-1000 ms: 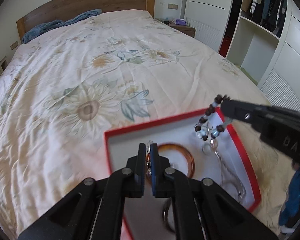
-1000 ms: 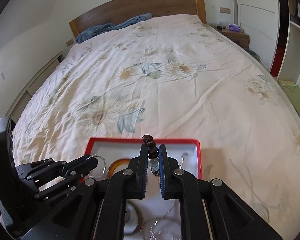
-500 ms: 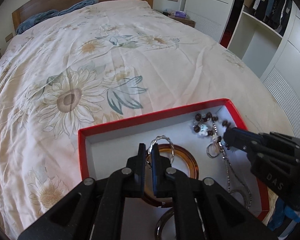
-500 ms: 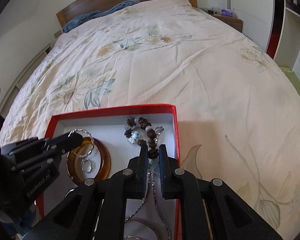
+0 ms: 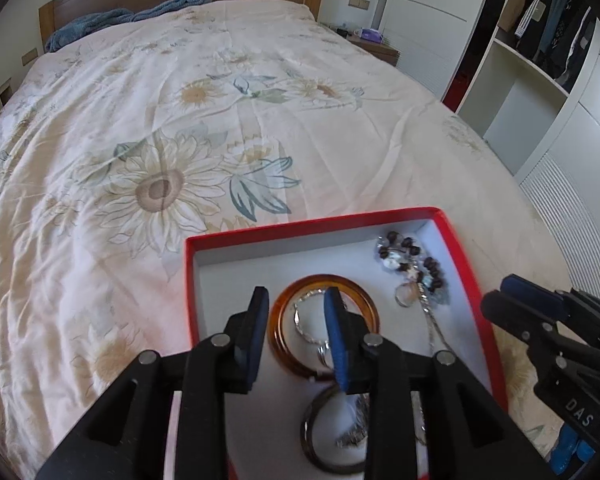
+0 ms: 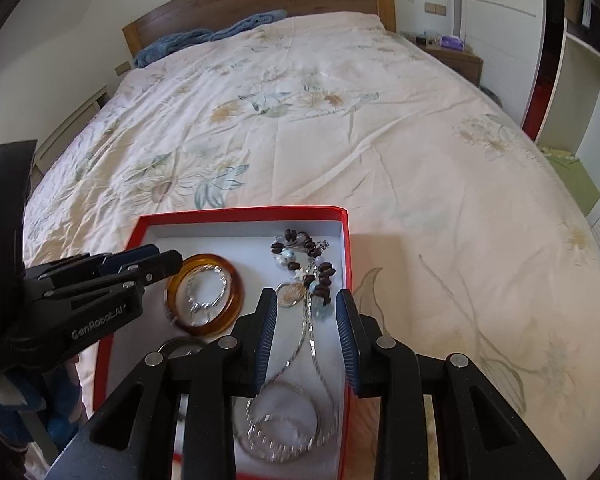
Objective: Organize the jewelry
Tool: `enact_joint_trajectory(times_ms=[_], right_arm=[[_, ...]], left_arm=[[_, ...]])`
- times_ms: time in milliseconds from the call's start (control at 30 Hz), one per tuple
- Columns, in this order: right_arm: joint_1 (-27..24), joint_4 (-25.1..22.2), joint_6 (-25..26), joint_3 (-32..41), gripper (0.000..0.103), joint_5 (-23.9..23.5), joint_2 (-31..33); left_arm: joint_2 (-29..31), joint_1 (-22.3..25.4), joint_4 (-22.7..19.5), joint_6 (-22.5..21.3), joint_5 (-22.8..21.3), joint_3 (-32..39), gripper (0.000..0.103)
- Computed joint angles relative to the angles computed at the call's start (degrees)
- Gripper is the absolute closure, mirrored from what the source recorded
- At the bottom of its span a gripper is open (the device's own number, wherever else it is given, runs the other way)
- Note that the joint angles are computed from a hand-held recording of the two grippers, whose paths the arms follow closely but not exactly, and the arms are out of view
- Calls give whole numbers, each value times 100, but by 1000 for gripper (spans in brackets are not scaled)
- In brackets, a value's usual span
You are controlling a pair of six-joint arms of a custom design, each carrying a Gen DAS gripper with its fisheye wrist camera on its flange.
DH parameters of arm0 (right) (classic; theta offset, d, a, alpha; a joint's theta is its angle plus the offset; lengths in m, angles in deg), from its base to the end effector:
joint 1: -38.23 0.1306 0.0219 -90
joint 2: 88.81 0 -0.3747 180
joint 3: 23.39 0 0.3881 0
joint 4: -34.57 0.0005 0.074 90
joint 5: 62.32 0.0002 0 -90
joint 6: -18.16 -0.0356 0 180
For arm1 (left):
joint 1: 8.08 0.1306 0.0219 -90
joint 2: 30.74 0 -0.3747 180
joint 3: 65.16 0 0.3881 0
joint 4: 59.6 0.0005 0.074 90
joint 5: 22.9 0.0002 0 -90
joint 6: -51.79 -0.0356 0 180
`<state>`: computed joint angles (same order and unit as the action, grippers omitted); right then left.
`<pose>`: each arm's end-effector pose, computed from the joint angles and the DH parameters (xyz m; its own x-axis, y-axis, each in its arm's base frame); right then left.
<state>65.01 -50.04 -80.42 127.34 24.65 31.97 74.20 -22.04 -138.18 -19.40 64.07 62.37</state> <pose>0.5467 0.2775 0.5568 -0.7913 -0.2325 -0.5655 -0.3632 0.9227 0.1289 0.5224 -0.1284 0.5508 -0.8299 -0.1255 -0.5436 -0.0585 0.9886 -0.1389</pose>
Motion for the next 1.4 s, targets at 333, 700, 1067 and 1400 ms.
enact_joint_trajectory(times_ms=[333,700,1067,1400], right_arm=[[439,149,-107,-1117,56,301,-1193],[1375,318,-587,-1911,47,734,-2198],[2386,367,-935,-2044,38,1401,-2539],[3086,238,-1006,-2012,27,1989,-2618]], left_arm=[[-1295,-238,196,-1,-598,-822,71],[-2645,-454,-807,398,-1269,-1410,69],[-3752,-512,-1359,585,-2157,-1791,64],[-4283,-672,-1716,869,-2604,-1860,64]])
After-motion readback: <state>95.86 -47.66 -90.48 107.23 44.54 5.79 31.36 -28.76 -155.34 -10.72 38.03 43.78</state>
